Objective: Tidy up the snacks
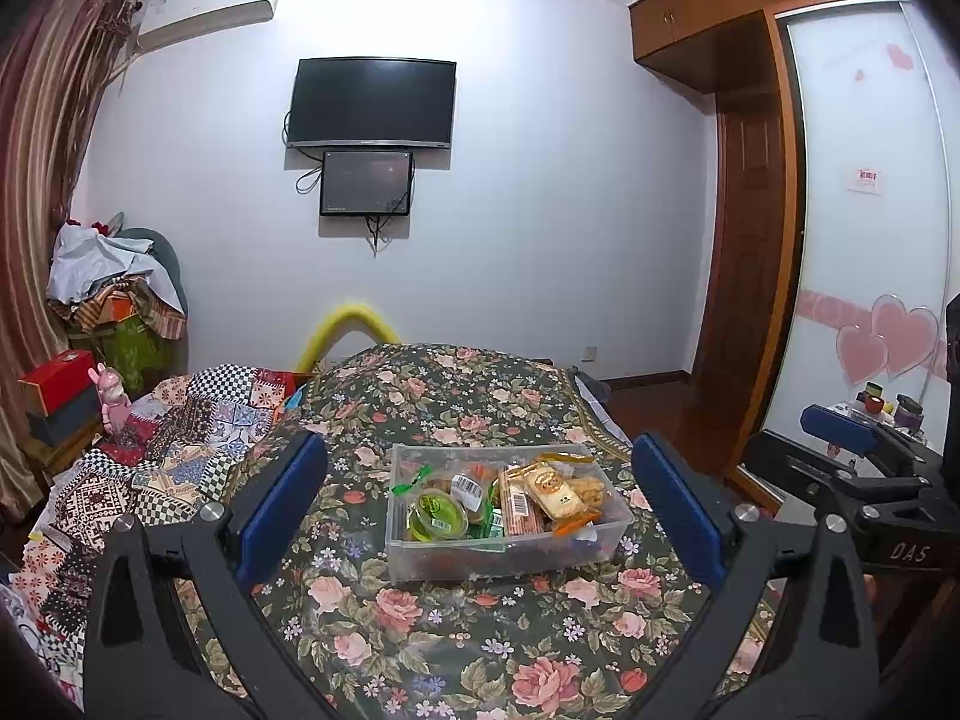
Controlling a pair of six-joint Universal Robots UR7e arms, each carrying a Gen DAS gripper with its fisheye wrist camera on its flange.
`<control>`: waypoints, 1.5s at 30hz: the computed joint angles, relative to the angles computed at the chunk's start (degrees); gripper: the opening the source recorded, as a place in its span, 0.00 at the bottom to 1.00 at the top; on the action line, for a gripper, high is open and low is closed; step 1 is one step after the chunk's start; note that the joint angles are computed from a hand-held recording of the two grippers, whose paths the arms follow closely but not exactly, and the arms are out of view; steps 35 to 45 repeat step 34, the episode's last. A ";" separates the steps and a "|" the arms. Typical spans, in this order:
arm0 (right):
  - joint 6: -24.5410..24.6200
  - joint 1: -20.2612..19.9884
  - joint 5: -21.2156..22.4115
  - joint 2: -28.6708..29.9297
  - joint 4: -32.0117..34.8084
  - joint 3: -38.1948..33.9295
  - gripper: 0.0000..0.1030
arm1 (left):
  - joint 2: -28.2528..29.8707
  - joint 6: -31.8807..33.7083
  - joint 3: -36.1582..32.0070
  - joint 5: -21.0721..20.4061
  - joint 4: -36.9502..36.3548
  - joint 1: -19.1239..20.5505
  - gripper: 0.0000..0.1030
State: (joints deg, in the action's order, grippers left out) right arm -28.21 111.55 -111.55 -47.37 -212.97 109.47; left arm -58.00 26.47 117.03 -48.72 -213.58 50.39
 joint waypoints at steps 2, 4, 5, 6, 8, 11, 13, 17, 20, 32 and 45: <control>-0.09 0.00 -0.06 -0.04 -0.01 0.02 1.00 | -0.06 -0.18 -0.01 -0.13 0.28 0.14 1.00; -0.04 -0.03 -0.05 -0.04 0.09 -0.01 1.00 | -0.13 -0.31 -0.08 -0.15 0.56 0.22 1.00; -0.04 -0.01 -0.08 -0.05 0.08 0.00 1.00 | -0.15 -0.38 -0.10 -0.13 0.63 0.28 1.00; -0.09 0.01 -0.13 -0.05 0.02 0.01 1.00 | -0.14 -0.47 -0.11 -0.21 0.66 0.34 1.00; -0.21 0.01 -0.18 0.01 -0.12 -0.01 1.00 | -0.28 -0.55 0.00 -0.50 0.64 0.44 1.00; -0.36 -0.02 -0.20 0.15 -0.31 -0.02 1.00 | -0.27 -0.36 0.10 -0.69 0.48 0.43 1.00; -0.45 -0.03 -0.29 0.23 -0.39 -0.07 1.00 | -0.45 -0.43 0.22 -1.11 0.86 0.45 1.00; -0.46 -0.02 -0.33 0.23 -0.24 -0.10 1.00 | -0.73 -0.71 0.43 -1.42 1.60 0.34 1.00; -0.53 0.01 -0.44 0.21 -0.26 -0.11 1.00 | -0.66 -0.61 0.45 -1.23 1.39 0.22 1.00; -0.69 -0.10 -0.58 0.19 -0.01 -0.27 1.00 | -0.38 -0.14 0.71 -0.92 1.03 0.04 1.00; -0.86 -0.19 -0.54 0.18 0.03 -0.26 1.00 | -0.54 -0.72 0.65 -1.15 1.64 0.21 1.00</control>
